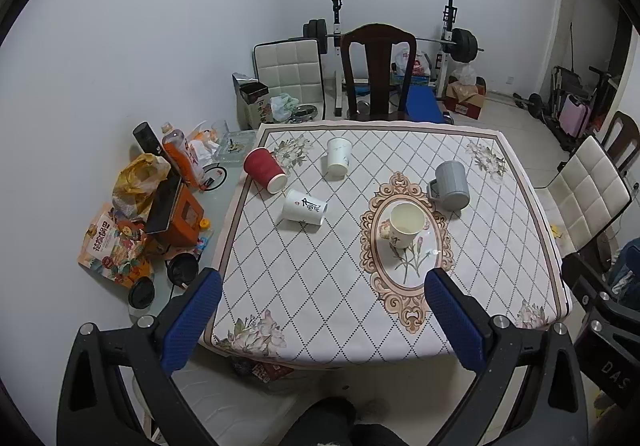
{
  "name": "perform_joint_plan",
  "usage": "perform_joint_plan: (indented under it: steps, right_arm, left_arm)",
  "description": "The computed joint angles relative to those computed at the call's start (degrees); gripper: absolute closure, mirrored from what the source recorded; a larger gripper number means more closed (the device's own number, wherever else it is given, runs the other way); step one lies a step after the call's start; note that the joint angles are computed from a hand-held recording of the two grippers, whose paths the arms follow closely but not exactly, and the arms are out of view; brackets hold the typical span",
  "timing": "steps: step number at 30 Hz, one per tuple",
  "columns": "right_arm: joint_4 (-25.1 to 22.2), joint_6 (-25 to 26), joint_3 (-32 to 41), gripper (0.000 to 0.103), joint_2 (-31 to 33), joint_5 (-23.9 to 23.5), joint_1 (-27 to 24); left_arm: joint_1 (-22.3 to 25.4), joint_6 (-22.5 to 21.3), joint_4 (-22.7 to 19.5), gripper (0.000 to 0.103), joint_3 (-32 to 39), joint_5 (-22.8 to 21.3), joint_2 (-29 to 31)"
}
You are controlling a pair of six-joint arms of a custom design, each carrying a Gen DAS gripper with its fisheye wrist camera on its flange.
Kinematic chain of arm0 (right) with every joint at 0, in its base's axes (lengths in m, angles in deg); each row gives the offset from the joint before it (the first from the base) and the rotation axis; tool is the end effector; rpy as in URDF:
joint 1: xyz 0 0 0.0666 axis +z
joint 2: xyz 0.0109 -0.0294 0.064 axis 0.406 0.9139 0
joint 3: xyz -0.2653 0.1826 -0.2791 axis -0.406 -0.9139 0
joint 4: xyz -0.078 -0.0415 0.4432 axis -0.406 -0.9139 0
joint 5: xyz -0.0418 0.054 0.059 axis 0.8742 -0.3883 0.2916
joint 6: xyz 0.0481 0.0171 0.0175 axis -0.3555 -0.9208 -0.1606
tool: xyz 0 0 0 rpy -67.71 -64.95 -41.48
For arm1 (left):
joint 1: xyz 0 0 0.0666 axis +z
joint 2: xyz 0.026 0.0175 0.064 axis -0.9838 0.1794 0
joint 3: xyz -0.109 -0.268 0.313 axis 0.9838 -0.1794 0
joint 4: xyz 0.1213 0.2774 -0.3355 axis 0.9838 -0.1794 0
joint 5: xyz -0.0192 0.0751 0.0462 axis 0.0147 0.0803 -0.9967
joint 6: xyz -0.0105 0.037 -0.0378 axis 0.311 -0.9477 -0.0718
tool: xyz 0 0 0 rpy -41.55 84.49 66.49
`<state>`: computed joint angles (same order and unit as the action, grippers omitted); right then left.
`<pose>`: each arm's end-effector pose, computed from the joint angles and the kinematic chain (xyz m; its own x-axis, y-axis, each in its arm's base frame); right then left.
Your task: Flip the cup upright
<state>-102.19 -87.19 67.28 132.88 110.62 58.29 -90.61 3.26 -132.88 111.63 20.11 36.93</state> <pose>0.3942 0.2470 0.6936 -0.7441 0.1322 -0.6549 0.2170 0.9749 -0.0498 0.4424 -0.0808 0.6587 -0.7950 0.0714 -0.6024 0.0385 0.9970 0.0672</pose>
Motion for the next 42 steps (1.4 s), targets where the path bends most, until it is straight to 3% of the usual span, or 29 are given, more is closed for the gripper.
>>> perform_joint_plan:
  steps: [42]
  right_arm:
    - [0.1,1.2,0.2,0.001,0.5,-2.4,-1.0]
  left_arm:
    - [-0.2,0.5,-0.3,0.0,-0.1,0.0,-0.1]
